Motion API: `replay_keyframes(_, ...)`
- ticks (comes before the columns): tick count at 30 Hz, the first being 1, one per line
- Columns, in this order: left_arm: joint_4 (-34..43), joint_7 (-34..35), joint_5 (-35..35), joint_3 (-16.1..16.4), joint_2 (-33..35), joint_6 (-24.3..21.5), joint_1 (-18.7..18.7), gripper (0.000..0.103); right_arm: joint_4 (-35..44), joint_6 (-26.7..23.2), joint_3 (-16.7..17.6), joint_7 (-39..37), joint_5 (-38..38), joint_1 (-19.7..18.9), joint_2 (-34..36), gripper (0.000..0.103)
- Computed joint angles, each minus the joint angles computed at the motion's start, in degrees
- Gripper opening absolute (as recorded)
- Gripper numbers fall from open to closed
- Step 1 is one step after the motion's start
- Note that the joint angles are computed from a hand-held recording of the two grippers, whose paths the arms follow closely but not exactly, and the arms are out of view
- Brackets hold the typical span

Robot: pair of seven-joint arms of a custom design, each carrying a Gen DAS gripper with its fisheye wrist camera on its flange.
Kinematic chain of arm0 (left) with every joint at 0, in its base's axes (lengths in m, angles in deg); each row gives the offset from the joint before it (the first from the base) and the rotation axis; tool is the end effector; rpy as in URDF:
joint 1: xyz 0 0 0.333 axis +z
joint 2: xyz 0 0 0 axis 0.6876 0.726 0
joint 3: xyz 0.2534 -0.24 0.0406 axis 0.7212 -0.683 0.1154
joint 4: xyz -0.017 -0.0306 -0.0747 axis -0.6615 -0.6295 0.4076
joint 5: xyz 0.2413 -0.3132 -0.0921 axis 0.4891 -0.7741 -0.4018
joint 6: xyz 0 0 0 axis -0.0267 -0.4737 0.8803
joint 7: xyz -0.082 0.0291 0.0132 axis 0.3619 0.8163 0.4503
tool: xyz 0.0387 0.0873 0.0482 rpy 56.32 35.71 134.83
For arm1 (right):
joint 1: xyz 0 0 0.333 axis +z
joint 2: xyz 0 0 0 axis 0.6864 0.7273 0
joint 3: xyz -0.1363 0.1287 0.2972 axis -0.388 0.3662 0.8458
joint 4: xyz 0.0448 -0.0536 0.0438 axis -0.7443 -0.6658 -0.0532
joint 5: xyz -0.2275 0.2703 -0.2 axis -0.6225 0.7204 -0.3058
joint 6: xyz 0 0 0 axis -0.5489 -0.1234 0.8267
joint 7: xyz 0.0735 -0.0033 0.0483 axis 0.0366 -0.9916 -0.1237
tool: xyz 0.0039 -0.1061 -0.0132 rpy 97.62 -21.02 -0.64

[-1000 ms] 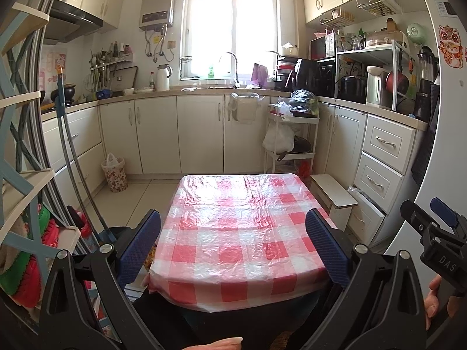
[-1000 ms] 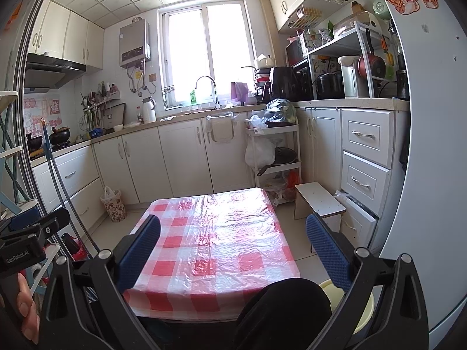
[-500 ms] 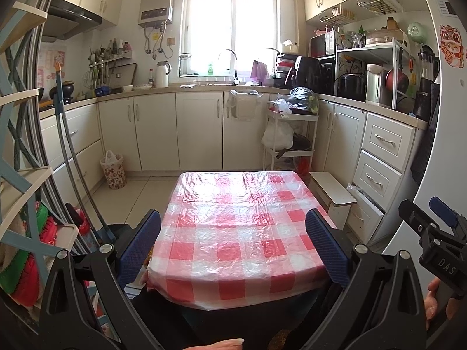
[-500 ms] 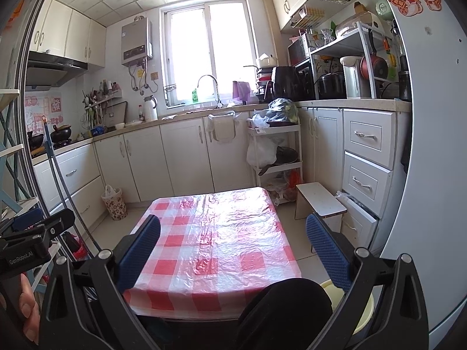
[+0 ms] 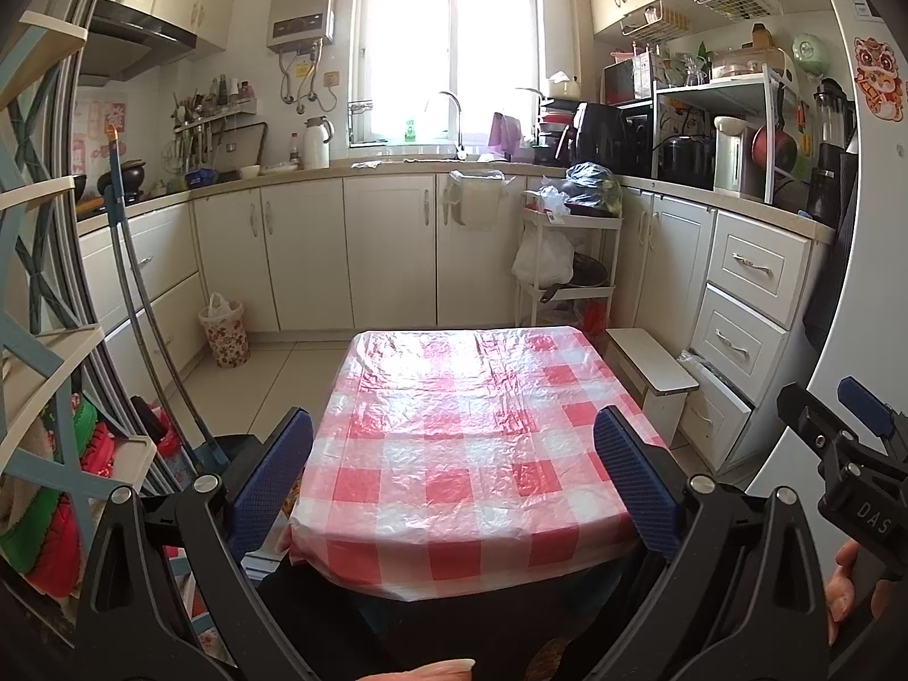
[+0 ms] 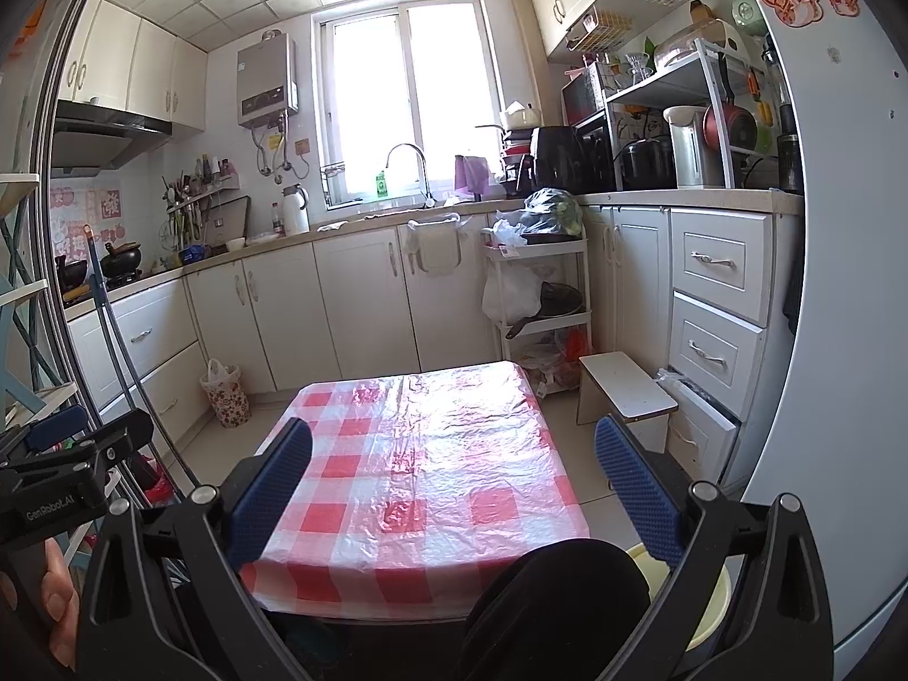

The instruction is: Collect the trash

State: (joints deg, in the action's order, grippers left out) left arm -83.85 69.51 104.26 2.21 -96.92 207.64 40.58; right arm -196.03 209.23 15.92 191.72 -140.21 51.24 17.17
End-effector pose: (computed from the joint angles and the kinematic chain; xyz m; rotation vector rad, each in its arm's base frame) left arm 0.4696 -0.2800 0.6566 -1.5280 1.5093 -1.0053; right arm 0.4757 0.2228 0.6425 -1.3602 1.4815 -0.9908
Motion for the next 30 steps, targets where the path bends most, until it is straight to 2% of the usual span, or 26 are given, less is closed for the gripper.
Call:
replay_keyframes(9, 0.29, 0.58, -0.36, 0.22, 0.11, -1.07, -0.53, 0.096, 0.04, 0.54, -0.24, -0.72, 0.58, 0.17, 0.47, 0.096)
replay_keyframes(14, -1.53, 10.45, -13.80, 3.77, 0.85, 4.24, -2.83, 0.096, 0.07, 0.72, -0.21, -1.37, 0.97, 0.28, 0.67, 0.096)
replay_keyframes(16, -2.84, 9.35, -13.48, 2.64, 0.16, 6.47, -0.75, 0.096, 0.07, 0.83, -0.22, -1.73, 1.19, 0.36, 0.74, 0.096)
replay_keyframes(19, -2.67, 5.68, -8.55, -0.98, -0.80, 4.85, 3.09, 0.096, 0.19, 1.14, -0.30, -2.27, 1.53, 0.41, 0.96, 0.096)
replay_keyframes(22, -2.08, 4.14, -5.48, -2.19, -1.05, 3.63, 4.18, 0.096, 0.45, 1.52, -0.40, -3.29, 2.07, 0.51, 1.30, 0.096)
replay_keyframes(26, -1.57, 9.35, -9.98, -0.21, 0.19, 3.12, 1.41, 0.096, 0.96, 2.44, -0.93, -6.91, 4.55, 0.90, 2.25, 0.096)
replay_keyframes(30, -1.54, 12.40, -13.67, 0.82, 0.84, 3.38, 0.18, 0.096, 1.95, 3.46, -1.55, -10.10, 7.03, 0.88, 3.68, 0.096)
